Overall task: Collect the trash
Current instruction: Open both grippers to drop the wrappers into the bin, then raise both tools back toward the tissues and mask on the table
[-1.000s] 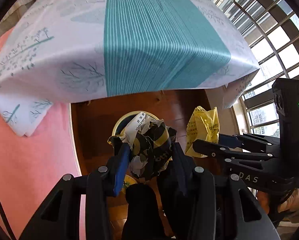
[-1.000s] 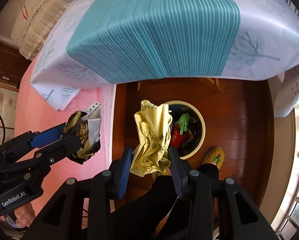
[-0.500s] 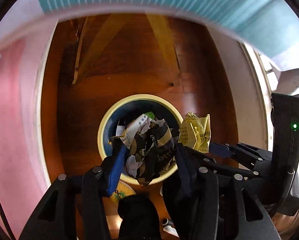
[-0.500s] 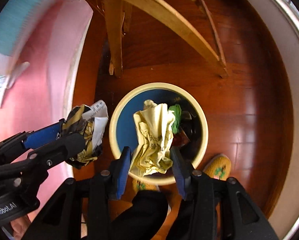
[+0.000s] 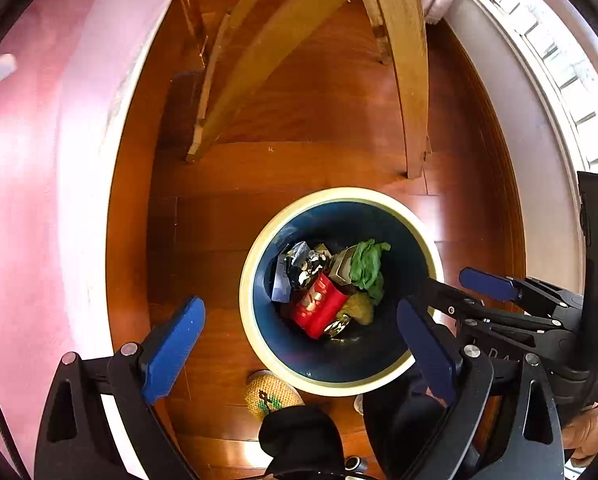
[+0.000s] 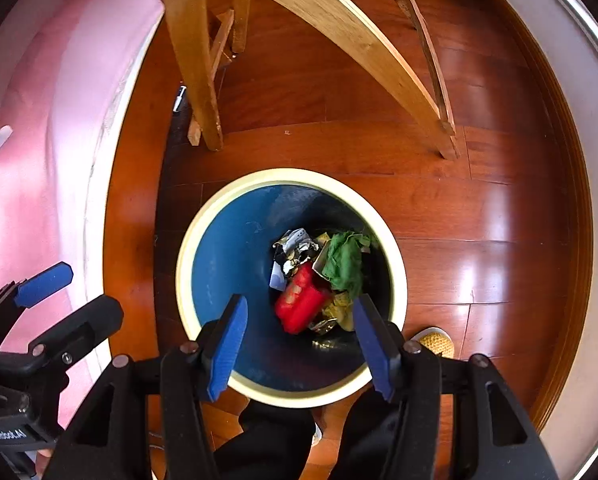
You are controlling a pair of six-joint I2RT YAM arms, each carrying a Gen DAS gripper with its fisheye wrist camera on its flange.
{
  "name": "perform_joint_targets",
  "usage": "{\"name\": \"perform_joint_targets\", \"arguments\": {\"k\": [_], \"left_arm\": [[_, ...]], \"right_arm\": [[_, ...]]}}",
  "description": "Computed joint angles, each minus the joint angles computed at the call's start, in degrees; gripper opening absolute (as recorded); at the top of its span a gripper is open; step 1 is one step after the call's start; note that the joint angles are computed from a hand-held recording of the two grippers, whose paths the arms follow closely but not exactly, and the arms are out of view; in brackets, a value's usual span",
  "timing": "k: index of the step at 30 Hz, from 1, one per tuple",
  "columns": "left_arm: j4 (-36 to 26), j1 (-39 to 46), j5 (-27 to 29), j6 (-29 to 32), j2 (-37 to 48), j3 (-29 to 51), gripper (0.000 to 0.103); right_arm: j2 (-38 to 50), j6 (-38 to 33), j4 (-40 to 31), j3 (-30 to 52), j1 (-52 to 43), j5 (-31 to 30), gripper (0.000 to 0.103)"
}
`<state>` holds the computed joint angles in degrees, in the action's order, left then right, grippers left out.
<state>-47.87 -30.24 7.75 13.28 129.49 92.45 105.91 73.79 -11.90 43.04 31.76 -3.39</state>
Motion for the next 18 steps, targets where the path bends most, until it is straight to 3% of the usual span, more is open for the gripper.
{"name": "perform_joint_targets", "arguments": {"k": [5,11,18], "left_arm": [[-1.42,0.47,-0.53,-0.45,-4.84,-0.52,0.096],[-8.45,1.8,0.48,-2.17,-10.39,3.91,0.096],[-22.85,4.1,3.18,-1.27,-13.59,20.56,0.096]], "right_arm": [[-5.1,0.0,-8.19,3.16,1.65,1.07,0.056],[-12.43,0.06,-22.76,11.02,4.06,2.7,0.056],[-17.16,-2.47,-42.85,28.73,6.12,6.78,0.056]]}}
